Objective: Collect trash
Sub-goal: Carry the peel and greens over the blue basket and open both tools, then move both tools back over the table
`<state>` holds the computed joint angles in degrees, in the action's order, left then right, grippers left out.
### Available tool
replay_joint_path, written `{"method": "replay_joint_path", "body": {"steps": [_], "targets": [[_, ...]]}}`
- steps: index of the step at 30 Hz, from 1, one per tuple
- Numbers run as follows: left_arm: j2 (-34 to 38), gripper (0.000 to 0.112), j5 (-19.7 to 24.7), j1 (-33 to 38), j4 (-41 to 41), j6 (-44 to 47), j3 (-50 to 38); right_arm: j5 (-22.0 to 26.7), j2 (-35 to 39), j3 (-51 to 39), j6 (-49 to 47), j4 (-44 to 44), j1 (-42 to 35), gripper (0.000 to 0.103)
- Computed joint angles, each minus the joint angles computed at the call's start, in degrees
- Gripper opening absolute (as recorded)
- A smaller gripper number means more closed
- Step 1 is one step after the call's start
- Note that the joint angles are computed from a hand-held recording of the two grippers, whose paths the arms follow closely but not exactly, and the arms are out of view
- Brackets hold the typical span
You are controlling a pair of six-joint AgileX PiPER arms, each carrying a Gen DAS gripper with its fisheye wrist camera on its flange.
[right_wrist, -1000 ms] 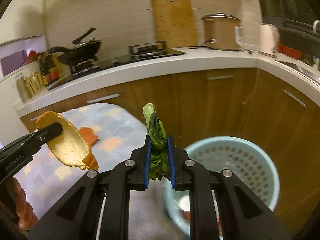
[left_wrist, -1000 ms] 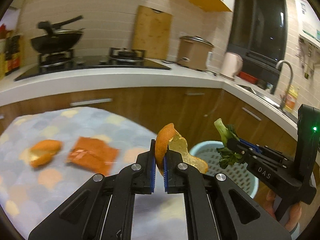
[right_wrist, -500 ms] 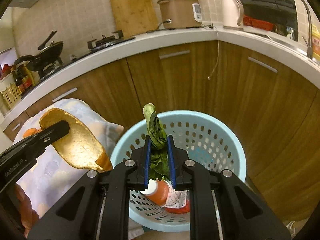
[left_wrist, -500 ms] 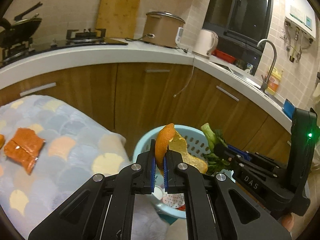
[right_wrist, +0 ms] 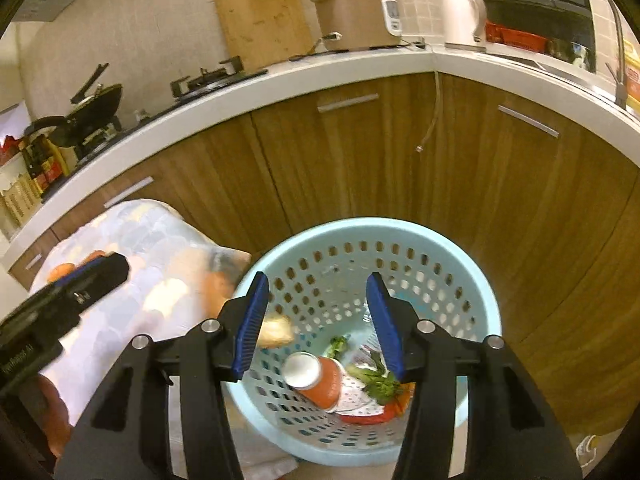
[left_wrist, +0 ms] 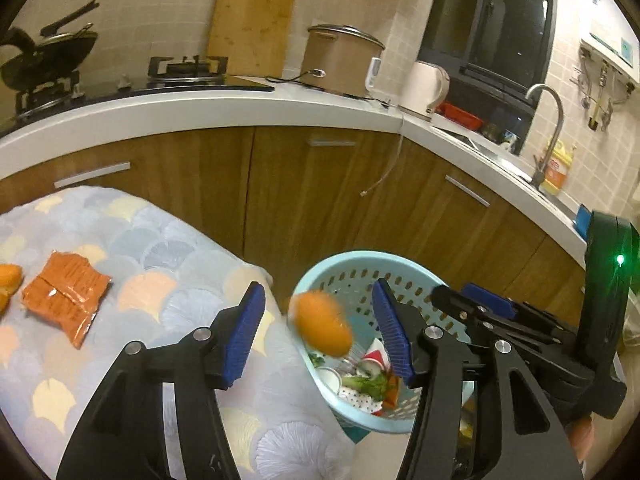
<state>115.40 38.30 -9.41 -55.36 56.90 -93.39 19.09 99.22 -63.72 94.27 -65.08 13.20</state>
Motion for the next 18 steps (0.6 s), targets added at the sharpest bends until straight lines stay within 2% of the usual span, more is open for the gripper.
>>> {"method": "replay_joint_path", "body": {"steps": [3,11,14,18], "targets": [[-0.7,0.053,-0.1,0.2,0.1,1.4,0.7,1.1,-0.8,-0.7,0.9,-1.0,1.0,0.047],[-2.3,0.053,-0.2,4.9,-1.1,2.1,1.7,0.1,1.5,-7.2,-6.8,4.1,5.0,0.047],[-3.5,0.053,-1.7,8.4,-2.1,3.0,2.6,-1.3,4.9,-12.5,-12.6,9.0,7.1,0.047],[-3.1,0.053,-1.8,13.9,-2.0,1.6,0.7,-0.4,12.3,-24.2,-26.9,21.9,10.3,0.047]]}}
